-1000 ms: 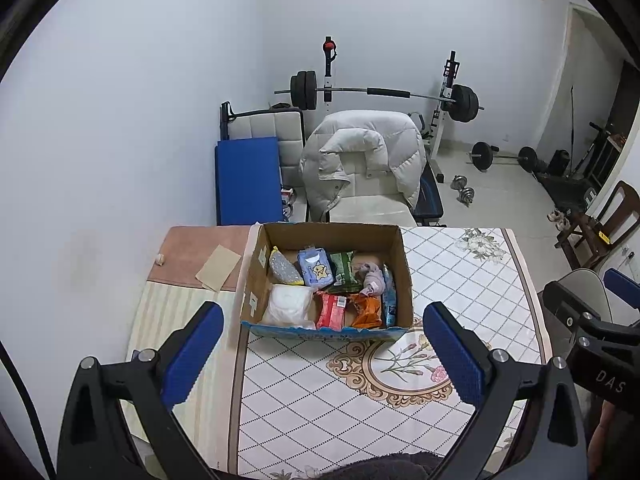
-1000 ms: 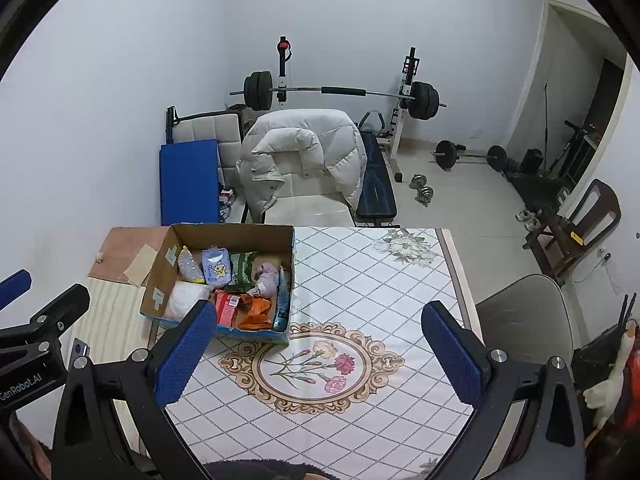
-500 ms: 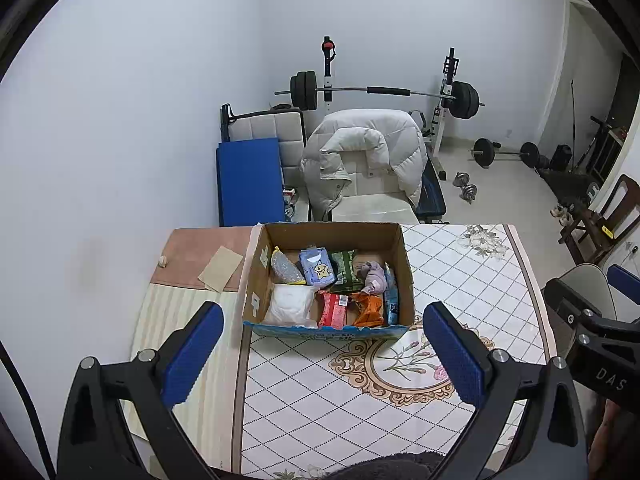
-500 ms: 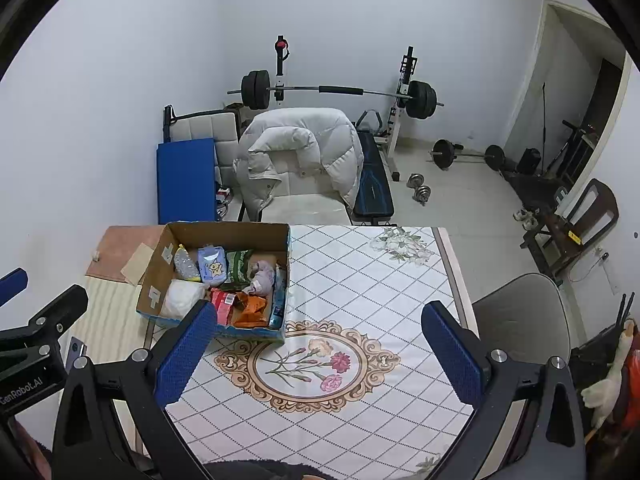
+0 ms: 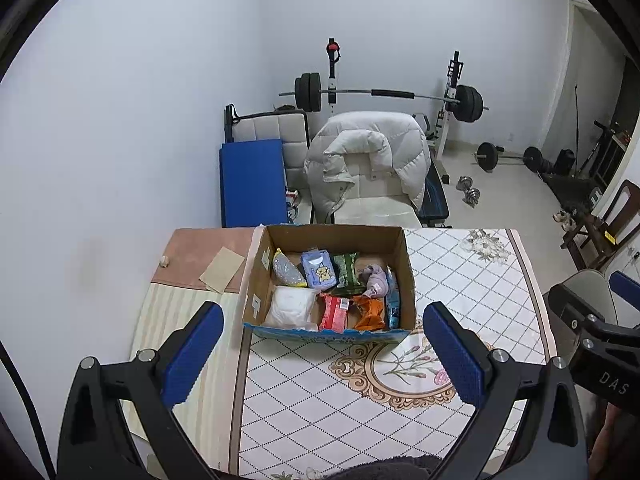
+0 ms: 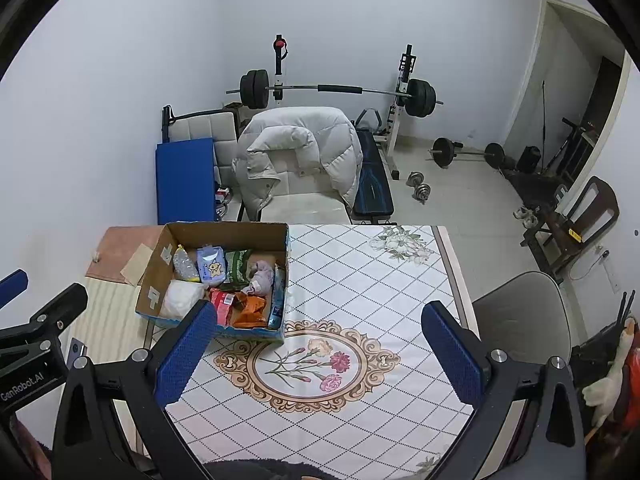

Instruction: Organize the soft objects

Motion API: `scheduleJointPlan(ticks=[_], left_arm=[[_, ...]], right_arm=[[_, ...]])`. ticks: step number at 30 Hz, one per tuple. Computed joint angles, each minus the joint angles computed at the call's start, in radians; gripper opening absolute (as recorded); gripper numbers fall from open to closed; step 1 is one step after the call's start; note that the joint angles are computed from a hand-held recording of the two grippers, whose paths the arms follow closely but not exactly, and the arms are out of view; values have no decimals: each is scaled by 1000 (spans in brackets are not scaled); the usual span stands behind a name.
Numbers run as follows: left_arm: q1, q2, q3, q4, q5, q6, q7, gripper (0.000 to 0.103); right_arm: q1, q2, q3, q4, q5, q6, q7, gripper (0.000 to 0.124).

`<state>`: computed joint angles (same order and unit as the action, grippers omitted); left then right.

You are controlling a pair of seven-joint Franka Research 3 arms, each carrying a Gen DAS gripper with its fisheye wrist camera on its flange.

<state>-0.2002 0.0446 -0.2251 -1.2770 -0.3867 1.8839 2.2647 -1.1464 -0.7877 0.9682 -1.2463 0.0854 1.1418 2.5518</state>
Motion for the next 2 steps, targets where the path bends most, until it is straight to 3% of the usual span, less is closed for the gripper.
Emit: scheduleJointPlan(ticks=[2], left_arm=[[-1,5,-1,3,-2,2,-4,102]], right_arm=[[-1,-1,0,0,0,-1,-2,103]])
